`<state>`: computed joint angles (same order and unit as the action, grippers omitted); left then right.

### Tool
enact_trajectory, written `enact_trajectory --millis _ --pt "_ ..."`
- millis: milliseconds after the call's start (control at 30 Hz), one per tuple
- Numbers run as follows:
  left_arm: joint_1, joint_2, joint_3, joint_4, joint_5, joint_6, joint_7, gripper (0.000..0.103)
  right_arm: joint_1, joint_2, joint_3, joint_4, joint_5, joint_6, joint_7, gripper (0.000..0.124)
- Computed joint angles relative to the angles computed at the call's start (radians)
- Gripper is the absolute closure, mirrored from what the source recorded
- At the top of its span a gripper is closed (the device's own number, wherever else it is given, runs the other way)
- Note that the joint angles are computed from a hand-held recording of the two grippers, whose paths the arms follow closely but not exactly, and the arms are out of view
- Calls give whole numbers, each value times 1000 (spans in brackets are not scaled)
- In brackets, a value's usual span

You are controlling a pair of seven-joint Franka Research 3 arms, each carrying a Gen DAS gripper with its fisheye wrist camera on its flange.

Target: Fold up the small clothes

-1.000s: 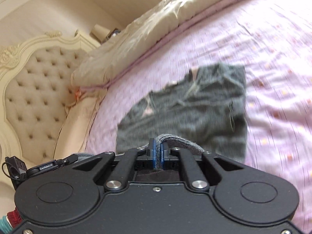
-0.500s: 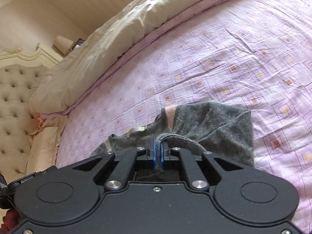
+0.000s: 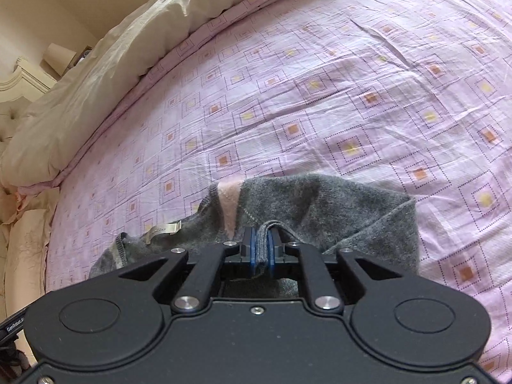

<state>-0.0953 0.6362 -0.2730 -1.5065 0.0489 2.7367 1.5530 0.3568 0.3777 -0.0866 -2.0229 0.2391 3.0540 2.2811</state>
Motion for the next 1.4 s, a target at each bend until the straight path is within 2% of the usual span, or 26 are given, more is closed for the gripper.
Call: enact_trajectory --millis 67,100,133,167,233,333,400,433,500,667,800,867,900,1000,1200,1400 --pt "11 -20 -19 -33 -3 4 29 95 35 10 -43 5 -21 3 39 95" --pt "20 -31 -33 -54 -13 9 49 84 52 11 -65 3 -30 13 61 90" --pt "26 -42 -44 -74 -20 15 64 78 99 13 -119 -2 -56 25 104 76" --pt "30 -47 -54 -86 -26 20 83 68 152 13 -179 -9 -84 41 147 69" --pt "43 -65 -77 -122 -43 33 128 66 240 7 -276 -28 -125 64 213 68" --pt "46 -84 -94 -156 -58 31 182 60 368 -12 -405 -42 -226 51 246 65" --pt "39 -91 -93 -173 -66 32 201 54 444 -24 -473 -44 -331 28 248 58" --pt "31 -93 -88 -181 -65 36 203 53 459 -32 -480 -44 -374 18 238 57" --pt "15 -95 -75 -191 -60 43 198 52 457 -45 -454 -37 -438 -20 202 57" --pt "1 -82 -73 -196 -58 28 207 52 375 -52 -300 -15 -518 -81 70 57" --pt "-13 -55 -62 -176 -28 24 237 52 283 -15 -172 35 -559 -110 -50 57" --pt "-31 -29 -43 -141 -4 7 235 52 210 20 -95 85 -526 -146 -127 57" --pt "-44 -12 -28 -114 9 -9 223 52 189 42 -77 114 -512 -166 -147 57" --pt "-75 64 10 7 31 -72 165 51 153 113 -58 206 -474 -224 -162 58" --pt "-112 190 38 218 68 -130 122 49 139 216 -86 364 -435 -297 -109 57" --pt "-137 285 57 367 90 -168 92 45 104 258 -81 432 -406 -345 -68 57"
